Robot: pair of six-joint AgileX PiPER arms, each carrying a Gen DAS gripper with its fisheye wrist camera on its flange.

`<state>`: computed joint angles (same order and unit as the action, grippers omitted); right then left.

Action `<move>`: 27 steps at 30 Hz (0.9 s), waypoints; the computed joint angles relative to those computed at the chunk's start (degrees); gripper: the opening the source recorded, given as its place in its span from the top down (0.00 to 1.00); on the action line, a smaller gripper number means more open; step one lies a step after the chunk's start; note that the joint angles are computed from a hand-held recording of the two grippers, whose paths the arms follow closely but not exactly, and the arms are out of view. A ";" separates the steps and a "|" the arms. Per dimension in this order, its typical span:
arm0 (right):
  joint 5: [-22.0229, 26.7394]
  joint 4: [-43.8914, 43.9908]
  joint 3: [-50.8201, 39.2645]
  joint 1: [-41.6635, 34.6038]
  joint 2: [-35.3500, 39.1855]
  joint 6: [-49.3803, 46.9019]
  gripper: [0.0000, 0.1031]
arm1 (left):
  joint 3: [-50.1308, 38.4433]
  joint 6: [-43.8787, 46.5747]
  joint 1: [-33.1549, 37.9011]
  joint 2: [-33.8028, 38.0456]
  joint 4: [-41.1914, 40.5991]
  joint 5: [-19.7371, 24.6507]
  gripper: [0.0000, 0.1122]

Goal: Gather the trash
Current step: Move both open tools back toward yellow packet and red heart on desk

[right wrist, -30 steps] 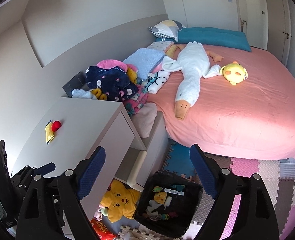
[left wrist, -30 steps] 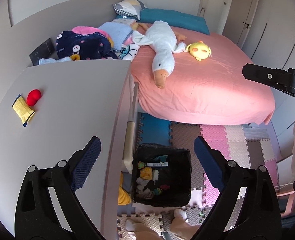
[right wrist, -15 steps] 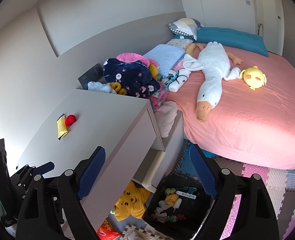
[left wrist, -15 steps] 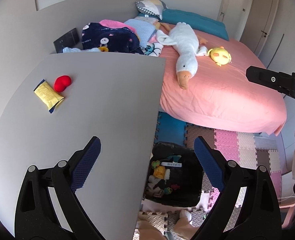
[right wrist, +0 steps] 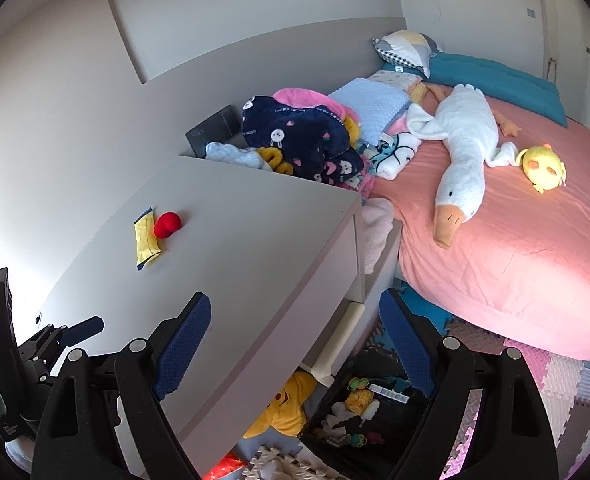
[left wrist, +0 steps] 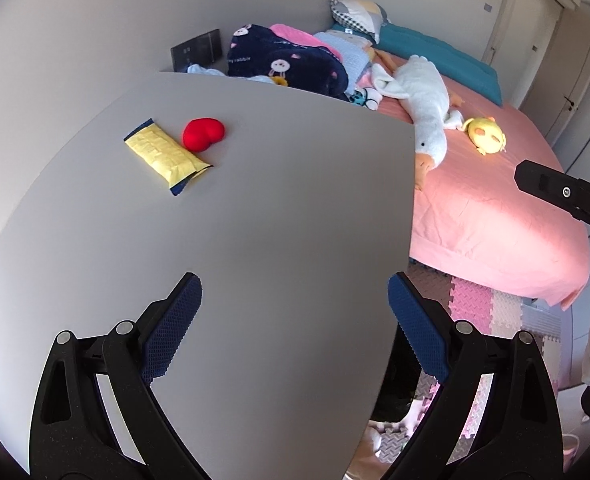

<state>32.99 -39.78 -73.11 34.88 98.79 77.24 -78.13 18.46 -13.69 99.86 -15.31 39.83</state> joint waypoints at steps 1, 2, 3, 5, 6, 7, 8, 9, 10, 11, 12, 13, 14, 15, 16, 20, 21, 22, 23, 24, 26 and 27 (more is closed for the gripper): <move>0.11 0.45 -0.98 -0.04 0.77 -0.62 0.16 | -0.49 -0.11 0.47 0.44 0.00 0.07 0.19; 0.29 0.68 -1.96 0.01 1.58 -0.98 0.16 | -1.09 -0.11 1.01 0.91 -0.06 0.17 0.19; 0.52 0.89 -2.95 0.06 2.40 -1.31 0.16 | -1.70 -0.26 1.50 1.37 0.01 0.15 0.19; 0.98 1.59 -5.20 0.03 4.15 -2.34 0.16 | -3.17 -0.54 2.42 2.40 0.18 0.28 0.19; 1.30 1.84 -6.54 0.06 5.14 -2.79 0.16 | -4.19 -0.68 2.87 3.08 0.25 0.47 0.19; 1.75 2.33 -8.23 0.07 6.31 -3.58 0.16 | -5.09 -0.77 3.35 3.70 0.27 0.61 0.19; 2.01 2.66 -9.25 0.11 7.03 -4.11 0.16 | -6.15 -0.93 3.82 4.41 0.31 0.83 0.19; 2.39 3.18 -10.71 0.08 8.00 -4.92 0.16 | -7.31 -1.24 4.19 5.19 0.45 1.13 0.19; 2.81 3.51 -12.28 0.11 9.05 -5.62 0.16 | -8.47 -1.48 4.64 5.95 0.44 1.46 0.19; 3.34 4.04 -14.00 0.12 10.18 -6.70 0.16 | -9.80 -1.72 5.10 6.82 0.39 1.86 0.19; 3.96 4.60 -15.45 0.15 11.05 -7.72 0.16 | -11.00 -2.07 5.45 7.59 0.59 2.25 0.19; 4.68 5.22 -17.29 0.15 12.19 -8.87 0.16 | -12.21 -2.47 5.76 8.35 0.89 2.63 0.19; 5.14 5.50 -18.70 0.15 13.10 -9.51 0.16 | -13.17 -2.57 6.13 8.99 0.98 2.86 0.19; 5.76 5.98 -20.54 0.07 14.21 -10.34 0.16 | -14.25 -2.88 6.35 9.74 1.19 3.11 0.19; 6.17 6.30 -21.82 0.00 15.01 -10.81 0.16 | -15.50 -3.26 6.56 10.62 1.54 3.49 0.19; 7.96 8.31 -27.97 -0.65 18.62 -13.29 0.16 | -21.09 -5.58 7.12 14.86 3.71 5.32 0.19; 8.51 8.71 -29.51 -0.80 19.52 -13.81 0.16 | -22.51 -5.94 7.31 15.96 3.91 5.93 0.19; 9.18 9.10 -31.26 -0.91 20.55 -14.36 0.16 | -23.98 -6.34 7.48 17.02 4.12 6.54 0.19; 9.64 9.63 -32.69 -1.06 21.41 -15.05 0.16 | -25.23 -6.63 7.66 17.97 4.37 6.94 0.19; 10.01 10.06 -33.78 -1.19 22.06 -15.58 0.16 | -26.70 -6.91 7.78 19.00 4.58 7.56 0.19; 10.94 10.84 -36.23 -1.39 23.50 -16.51 0.16 | -29.53 -7.61 8.00 20.89 5.12 8.85 0.19; 11.27 11.23 -37.23 -1.49 24.09 -16.90 0.16 | -30.89 -7.85 8.12 21.73 5.20 9.53 0.19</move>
